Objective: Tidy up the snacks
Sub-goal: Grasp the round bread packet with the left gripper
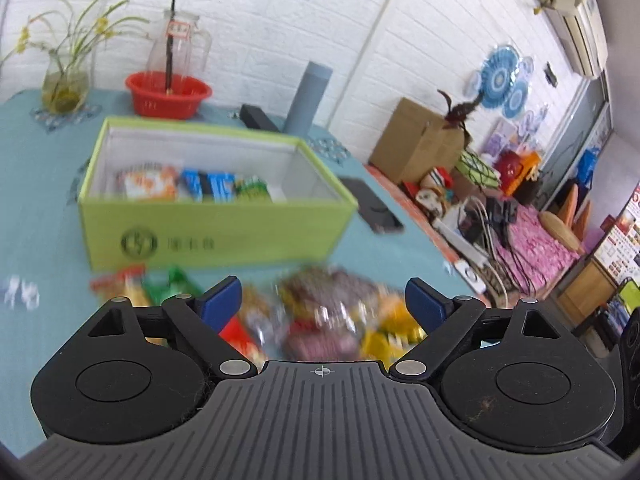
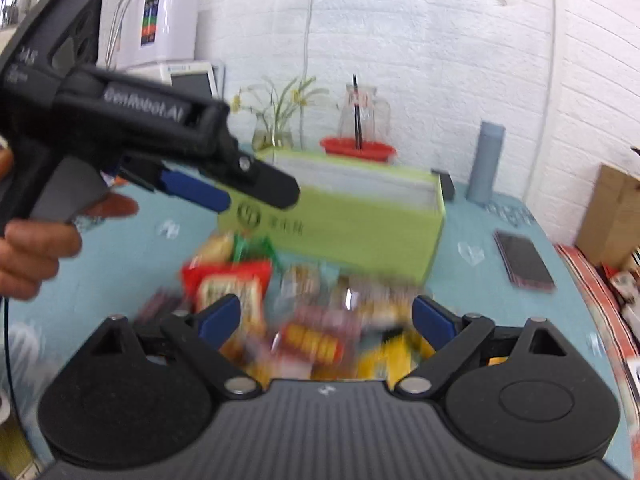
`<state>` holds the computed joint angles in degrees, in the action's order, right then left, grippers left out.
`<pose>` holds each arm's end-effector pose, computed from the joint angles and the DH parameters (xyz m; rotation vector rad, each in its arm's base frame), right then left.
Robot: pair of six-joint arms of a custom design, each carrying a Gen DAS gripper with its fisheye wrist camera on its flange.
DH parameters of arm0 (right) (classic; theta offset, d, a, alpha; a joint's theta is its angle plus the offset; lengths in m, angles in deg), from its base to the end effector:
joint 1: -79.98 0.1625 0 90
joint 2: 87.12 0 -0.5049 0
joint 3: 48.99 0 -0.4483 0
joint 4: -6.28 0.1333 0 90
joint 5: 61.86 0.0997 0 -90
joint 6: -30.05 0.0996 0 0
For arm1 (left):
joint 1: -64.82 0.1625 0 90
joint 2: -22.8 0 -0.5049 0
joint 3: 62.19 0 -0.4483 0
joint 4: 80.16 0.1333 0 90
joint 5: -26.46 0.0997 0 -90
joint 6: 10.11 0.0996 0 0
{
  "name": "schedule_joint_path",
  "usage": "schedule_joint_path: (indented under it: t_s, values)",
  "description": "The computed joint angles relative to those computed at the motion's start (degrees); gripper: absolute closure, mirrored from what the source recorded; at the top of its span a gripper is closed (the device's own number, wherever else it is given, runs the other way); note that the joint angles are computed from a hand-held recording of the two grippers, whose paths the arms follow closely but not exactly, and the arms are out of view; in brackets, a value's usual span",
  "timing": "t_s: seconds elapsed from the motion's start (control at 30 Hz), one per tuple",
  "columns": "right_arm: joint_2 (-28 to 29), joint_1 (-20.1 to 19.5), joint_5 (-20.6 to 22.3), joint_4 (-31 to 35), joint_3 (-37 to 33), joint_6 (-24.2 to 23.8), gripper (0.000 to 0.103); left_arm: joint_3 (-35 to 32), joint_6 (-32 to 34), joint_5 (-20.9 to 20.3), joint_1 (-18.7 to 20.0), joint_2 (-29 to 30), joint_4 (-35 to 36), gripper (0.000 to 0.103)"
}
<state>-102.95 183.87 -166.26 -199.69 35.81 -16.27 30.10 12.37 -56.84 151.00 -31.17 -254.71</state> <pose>0.2938 -0.7362 -0.1111 1.1421 -2.2452 0.9614 0.0920 -0.7970 0.2964 0.5462 2.6330 -1.1068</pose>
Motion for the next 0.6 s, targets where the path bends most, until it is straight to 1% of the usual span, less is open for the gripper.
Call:
schedule_joint_path:
  t_s: [0.07,0.13,0.2,0.27,0.33,0.4,0.43,0.53,0.6]
  values:
    - [-0.87,-0.09,-1.98,-0.78,4.25,2.8,0.01,4.25,-1.24,0.17,0.35,-1.67,-0.97,0.025]
    - [-1.29,-1.01,-1.23,1.3,6.9,5.61,0.01,7.51,-3.0,-0.25,0.96,-2.87,0.0,0.025]
    - [-0.92,-1.26,-1.15,2.29,7.69,6.92,0.01,9.22,-4.2,-0.48,1.42,-3.2,2.1,0.027]
    - [-0.2,-1.2,-0.86,1.74,7.85,6.4,0.01,9.72,-5.28,1.8,1.17,-2.67,3.43,0.031]
    - [1.29,-0.73,-2.31,2.99,5.5,5.79,0.01,9.98,-4.89,3.48,0.93,-1.9,2.82,0.033]
    - [1.95,-0.23,-3.37,2.3,5.15,5.05,0.01,10.3,-4.21,4.89,0.81,-1.39,2.26,0.039]
    - [1.89,-0.1,-3.27,2.31,5.58,5.16,0.01,10.45,-4.02,5.12,0.8,-1.36,2.43,0.04]
    - [1.02,0.07,-0.93,2.94,7.76,6.74,0.01,11.66,-2.86,5.03,1.01,-1.97,1.13,0.043]
    - [1.11,0.71,-0.69,2.35,8.93,7.29,0.01,12.06,-2.4,5.3,1.18,-2.32,0.42,0.043]
